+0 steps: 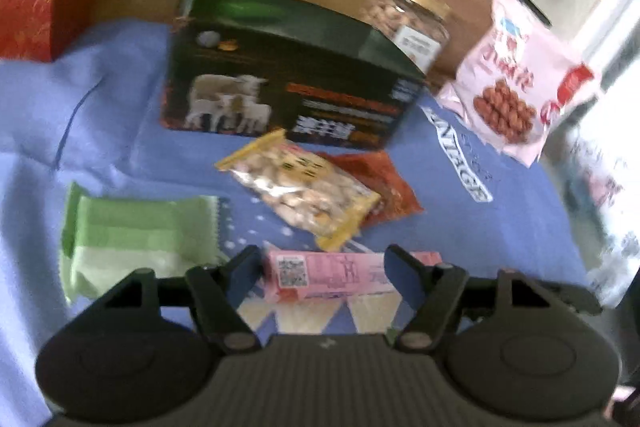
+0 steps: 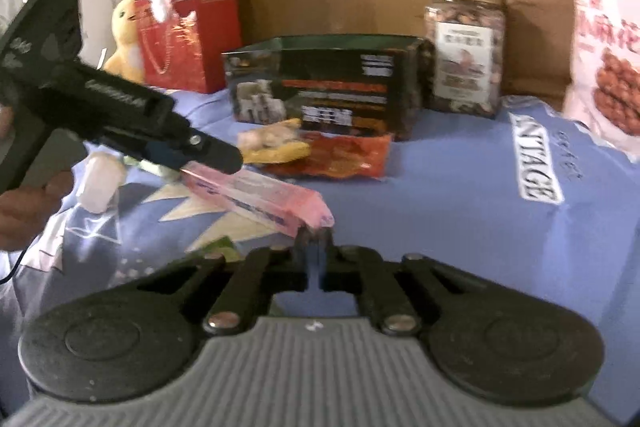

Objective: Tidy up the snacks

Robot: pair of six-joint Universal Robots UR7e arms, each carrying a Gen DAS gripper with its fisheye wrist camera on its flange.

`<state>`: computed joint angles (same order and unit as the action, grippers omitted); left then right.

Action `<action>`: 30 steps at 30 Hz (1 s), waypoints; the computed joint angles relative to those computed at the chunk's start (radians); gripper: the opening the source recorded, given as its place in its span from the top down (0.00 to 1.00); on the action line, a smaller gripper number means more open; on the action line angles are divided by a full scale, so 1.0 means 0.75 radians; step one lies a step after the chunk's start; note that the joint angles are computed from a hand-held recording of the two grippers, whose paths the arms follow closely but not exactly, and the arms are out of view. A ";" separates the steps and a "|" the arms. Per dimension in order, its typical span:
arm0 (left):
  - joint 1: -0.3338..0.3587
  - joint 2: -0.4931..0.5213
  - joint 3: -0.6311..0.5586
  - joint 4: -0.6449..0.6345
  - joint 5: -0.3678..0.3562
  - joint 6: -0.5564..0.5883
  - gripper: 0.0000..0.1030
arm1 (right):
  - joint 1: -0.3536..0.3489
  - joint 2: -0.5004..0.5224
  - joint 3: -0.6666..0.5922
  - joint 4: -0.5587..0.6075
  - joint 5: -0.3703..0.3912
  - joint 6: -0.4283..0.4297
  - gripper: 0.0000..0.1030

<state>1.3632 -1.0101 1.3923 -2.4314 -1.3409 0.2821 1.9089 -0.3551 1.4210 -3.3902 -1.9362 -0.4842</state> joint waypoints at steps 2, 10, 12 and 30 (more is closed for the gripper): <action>-0.013 -0.011 0.027 0.003 -0.004 0.004 0.33 | -0.008 -0.027 0.035 0.004 0.006 -0.004 0.91; 0.002 -0.065 0.070 0.008 -0.018 -0.068 0.31 | -0.002 -0.051 0.076 -0.070 0.010 -0.157 0.54; 0.002 -0.063 0.067 0.011 -0.024 -0.064 0.34 | -0.002 -0.041 0.055 -0.044 0.018 -0.176 0.54; -0.056 0.155 -0.317 -0.113 -0.078 0.042 0.45 | 0.011 0.196 -0.481 -0.085 0.136 -0.210 0.69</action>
<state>1.3215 -0.8936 1.1549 -2.5162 -1.3995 0.3140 1.9170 -0.2085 1.0600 -3.4539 -1.8339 -0.6415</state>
